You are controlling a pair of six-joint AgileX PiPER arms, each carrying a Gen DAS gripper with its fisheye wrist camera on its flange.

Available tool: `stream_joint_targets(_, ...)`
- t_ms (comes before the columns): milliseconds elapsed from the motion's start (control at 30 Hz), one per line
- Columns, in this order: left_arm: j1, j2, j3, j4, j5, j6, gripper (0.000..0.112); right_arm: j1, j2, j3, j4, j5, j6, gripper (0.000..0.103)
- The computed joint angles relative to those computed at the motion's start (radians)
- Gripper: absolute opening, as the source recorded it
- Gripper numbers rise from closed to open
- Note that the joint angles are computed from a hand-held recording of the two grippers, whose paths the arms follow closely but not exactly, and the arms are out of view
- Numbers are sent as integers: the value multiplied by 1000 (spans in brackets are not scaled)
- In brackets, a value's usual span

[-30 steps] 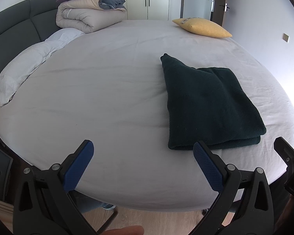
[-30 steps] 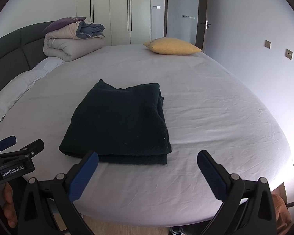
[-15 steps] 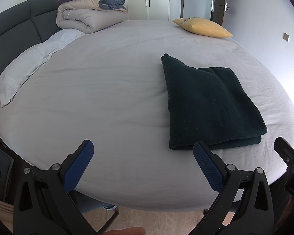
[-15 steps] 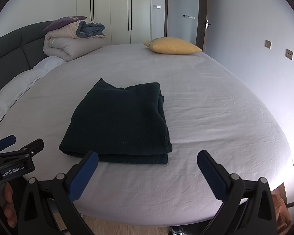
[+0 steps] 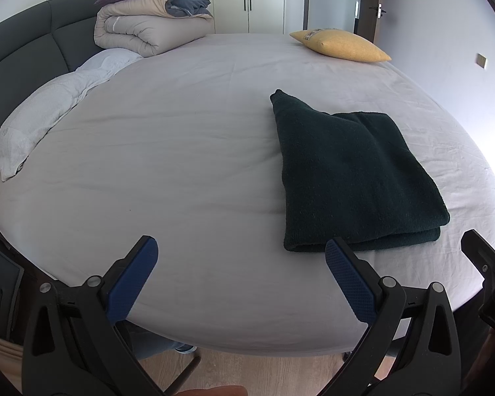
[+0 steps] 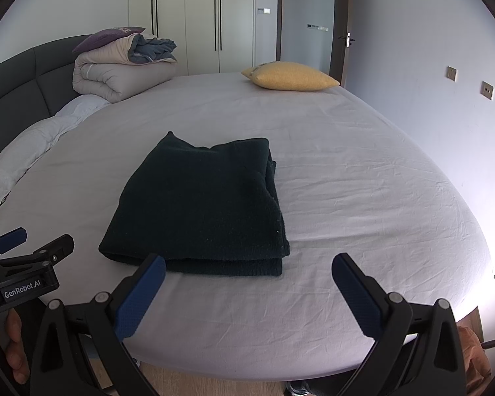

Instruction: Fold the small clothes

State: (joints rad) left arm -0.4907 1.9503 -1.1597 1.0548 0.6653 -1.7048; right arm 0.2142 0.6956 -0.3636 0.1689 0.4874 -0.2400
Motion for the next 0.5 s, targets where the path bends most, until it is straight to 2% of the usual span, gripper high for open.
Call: stream_joint_targets(500, -1, 2, -13, -35, 12, 37, 103, -17, 9, 2, 33, -2, -38, 103)
